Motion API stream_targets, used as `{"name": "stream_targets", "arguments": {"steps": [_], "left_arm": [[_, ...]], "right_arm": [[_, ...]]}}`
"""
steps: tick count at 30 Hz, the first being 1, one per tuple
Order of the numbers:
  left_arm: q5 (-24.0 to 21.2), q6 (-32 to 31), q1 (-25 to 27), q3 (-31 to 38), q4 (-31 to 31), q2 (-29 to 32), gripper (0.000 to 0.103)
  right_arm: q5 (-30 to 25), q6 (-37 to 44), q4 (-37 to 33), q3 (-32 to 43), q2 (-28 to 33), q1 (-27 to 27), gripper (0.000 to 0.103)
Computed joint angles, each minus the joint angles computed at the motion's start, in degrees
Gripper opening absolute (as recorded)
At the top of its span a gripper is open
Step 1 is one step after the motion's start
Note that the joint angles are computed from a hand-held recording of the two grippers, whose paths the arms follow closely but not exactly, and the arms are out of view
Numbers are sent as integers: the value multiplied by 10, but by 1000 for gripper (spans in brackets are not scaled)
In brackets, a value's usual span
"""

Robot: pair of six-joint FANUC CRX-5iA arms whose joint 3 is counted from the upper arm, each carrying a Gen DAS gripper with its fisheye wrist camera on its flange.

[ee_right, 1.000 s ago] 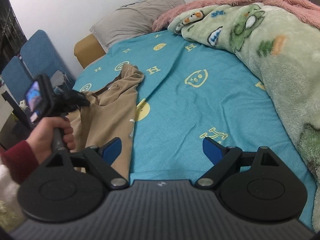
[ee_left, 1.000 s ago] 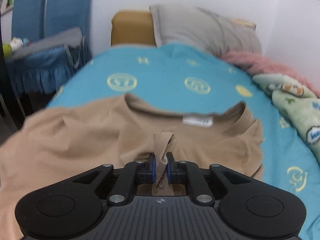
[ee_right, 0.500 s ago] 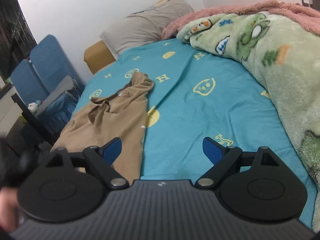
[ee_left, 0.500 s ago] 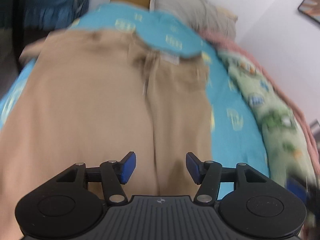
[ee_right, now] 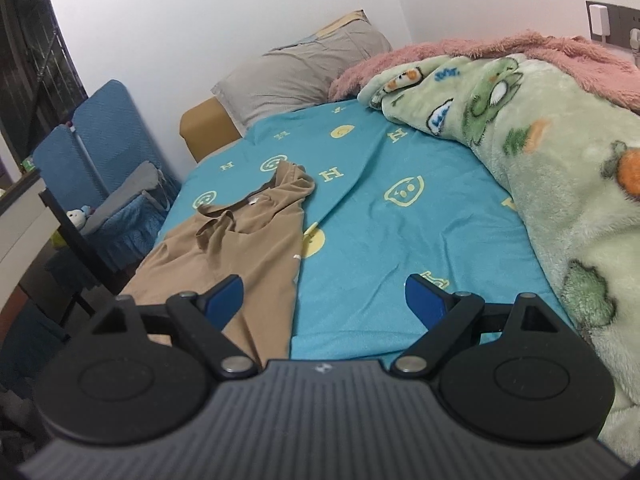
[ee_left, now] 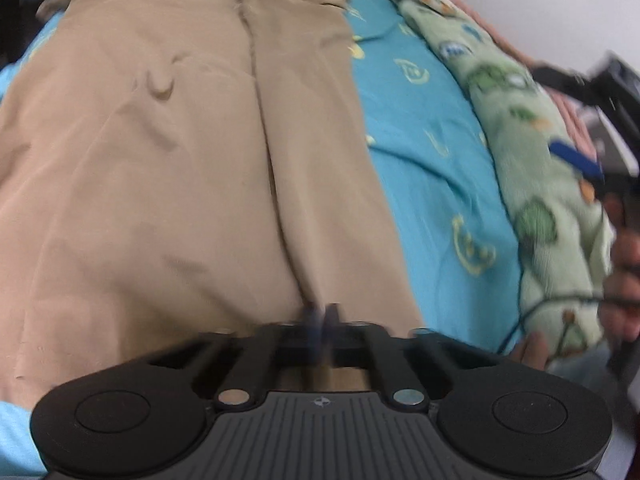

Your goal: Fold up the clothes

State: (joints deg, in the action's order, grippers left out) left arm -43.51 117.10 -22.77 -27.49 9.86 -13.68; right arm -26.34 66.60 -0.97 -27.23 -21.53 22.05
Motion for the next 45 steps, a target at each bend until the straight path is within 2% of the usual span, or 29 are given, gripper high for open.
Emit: {"name": "stream_targets", "arguments": {"steps": [3,5,8,9,11,13,16,20,21,23,26,28,31,35,36,38,39,43,44,45], "left_arm": [[-44,31,-37,38,-82,-6,1],[-73,52,-53,53,-112,0,1],[-81,70,-55,47,-115,-7,2],[-74,74,-56,46,-122,-15,6],[-69,96,-66,54,-152,-25,26],[-83,131,-90,82,-211,-26,64],[-123,191,-131,139,-313,-14,84],[-127,203,-132,177,-373,-20,97],[-125,208,-132,184,-391,-21,103],[-115,203,-125,191,-413,-24,103],[-113,239,-116,184,-454,-36,103],[-109,256,-103,173,-464,-46,103],[-92,238,-54,136,-436,-83,103],[-65,210,18,81,-409,-127,103],[-54,211,44,67,-388,-130,103],[-6,144,116,23,-298,-143,103],[8,125,137,10,-279,-145,103],[10,157,155,16,-314,-105,103],[10,174,163,18,-316,-94,103],[8,192,170,20,-319,-83,102]], "right_arm": [[2,-13,27,-12,-10,11,89],[2,-7,28,-15,-16,16,89],[4,2,29,-19,-24,25,89],[4,7,28,-19,-26,27,89],[9,15,28,-23,-33,32,89],[15,23,29,-29,-41,36,89],[32,30,26,-37,-54,39,89],[55,29,29,-49,-69,42,89],[52,41,18,-44,-67,41,89],[39,68,-8,-26,-58,38,89],[3,138,-55,24,-28,42,89],[-26,199,-89,69,5,53,89],[-84,296,-151,164,81,72,89],[-143,331,-158,292,212,130,89],[-166,352,-172,334,251,136,89],[-221,383,-206,426,334,141,89],[-246,384,-213,473,376,145,89],[-285,371,-175,616,512,185,87],[-294,374,-165,649,542,195,81],[-302,382,-157,677,567,205,79]]}}
